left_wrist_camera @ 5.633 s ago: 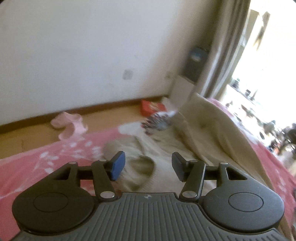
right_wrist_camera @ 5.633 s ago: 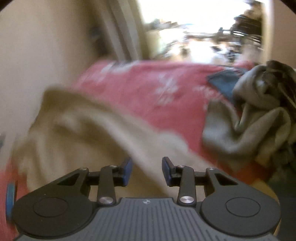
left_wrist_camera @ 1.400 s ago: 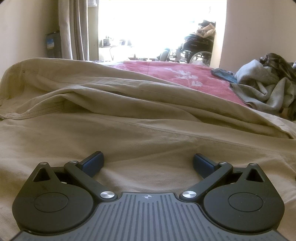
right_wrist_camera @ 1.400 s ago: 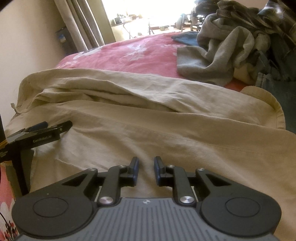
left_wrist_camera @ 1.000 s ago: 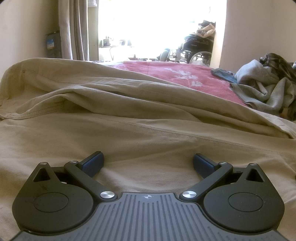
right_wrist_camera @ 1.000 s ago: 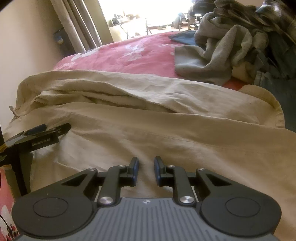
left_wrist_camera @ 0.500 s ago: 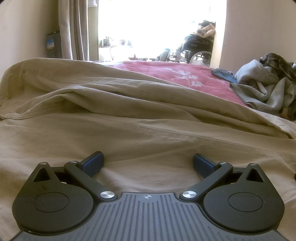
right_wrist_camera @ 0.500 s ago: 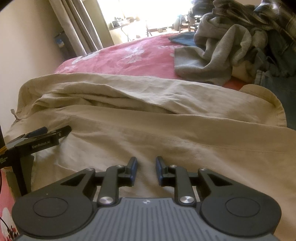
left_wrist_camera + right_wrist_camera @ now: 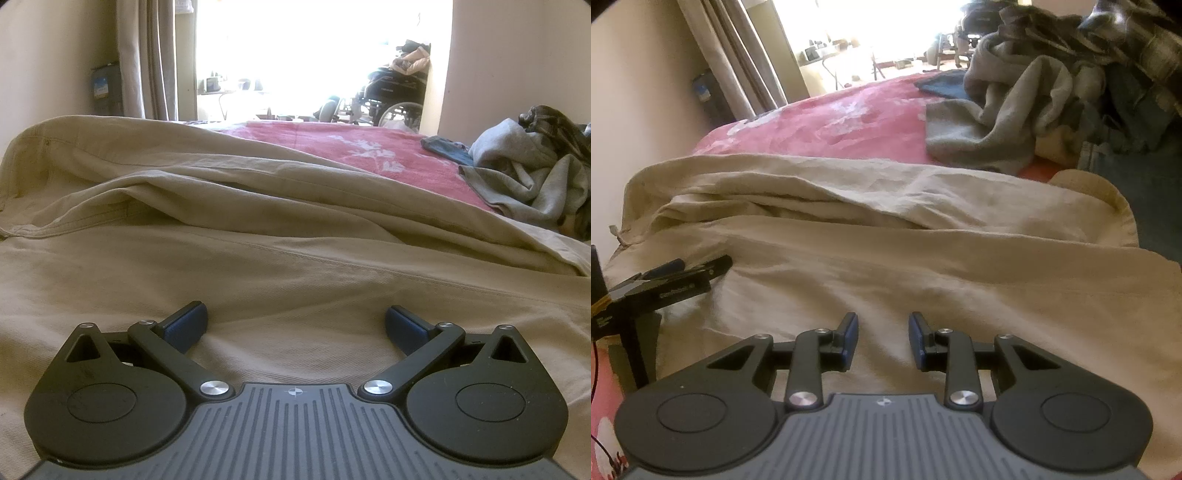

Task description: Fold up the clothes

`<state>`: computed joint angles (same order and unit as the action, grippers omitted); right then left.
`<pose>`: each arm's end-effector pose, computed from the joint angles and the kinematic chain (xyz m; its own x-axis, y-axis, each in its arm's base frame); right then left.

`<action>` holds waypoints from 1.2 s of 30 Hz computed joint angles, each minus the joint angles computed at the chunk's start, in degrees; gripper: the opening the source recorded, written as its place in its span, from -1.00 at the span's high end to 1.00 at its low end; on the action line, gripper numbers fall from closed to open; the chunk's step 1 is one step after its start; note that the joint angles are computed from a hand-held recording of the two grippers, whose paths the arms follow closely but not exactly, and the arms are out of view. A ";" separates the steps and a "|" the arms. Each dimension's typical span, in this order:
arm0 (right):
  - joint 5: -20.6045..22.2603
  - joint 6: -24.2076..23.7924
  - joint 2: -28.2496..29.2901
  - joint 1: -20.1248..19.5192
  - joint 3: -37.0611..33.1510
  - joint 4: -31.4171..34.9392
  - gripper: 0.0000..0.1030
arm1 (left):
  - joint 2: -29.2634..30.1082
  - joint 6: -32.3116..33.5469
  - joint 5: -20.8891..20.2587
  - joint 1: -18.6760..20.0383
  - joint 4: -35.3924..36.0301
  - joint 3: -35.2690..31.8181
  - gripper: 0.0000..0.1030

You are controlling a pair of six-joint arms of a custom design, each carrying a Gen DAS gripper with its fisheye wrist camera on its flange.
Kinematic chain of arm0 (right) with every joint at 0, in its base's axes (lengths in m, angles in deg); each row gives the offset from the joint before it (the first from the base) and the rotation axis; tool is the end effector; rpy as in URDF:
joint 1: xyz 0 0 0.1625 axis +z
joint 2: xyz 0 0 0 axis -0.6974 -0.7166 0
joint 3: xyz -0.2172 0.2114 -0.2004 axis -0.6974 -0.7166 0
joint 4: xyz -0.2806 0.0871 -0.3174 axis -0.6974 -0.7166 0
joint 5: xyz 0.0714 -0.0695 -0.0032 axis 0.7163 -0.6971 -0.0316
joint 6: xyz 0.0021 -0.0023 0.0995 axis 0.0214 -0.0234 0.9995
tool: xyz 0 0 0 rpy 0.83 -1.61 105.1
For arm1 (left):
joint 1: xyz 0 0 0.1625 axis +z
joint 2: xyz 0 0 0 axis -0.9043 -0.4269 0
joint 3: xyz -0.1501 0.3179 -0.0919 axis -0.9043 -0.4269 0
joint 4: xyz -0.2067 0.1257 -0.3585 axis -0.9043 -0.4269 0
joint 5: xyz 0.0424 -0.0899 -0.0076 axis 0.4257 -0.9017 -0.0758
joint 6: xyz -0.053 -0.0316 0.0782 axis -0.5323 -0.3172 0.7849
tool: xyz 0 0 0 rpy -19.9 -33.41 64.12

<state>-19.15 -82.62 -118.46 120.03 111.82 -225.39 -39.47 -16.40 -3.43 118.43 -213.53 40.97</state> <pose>-0.0159 -0.4738 0.2644 -0.8396 0.2214 0.4961 -0.2038 0.7180 -0.6655 -0.2324 -0.6372 -0.0555 -0.6741 0.4045 -0.6181 0.7190 0.5511 -0.4235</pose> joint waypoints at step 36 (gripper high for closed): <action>13.37 -5.41 -9.94 -3.49 4.79 12.95 0.37 | -29.36 -27.40 29.30 -1.55 9.65 22.36 -0.99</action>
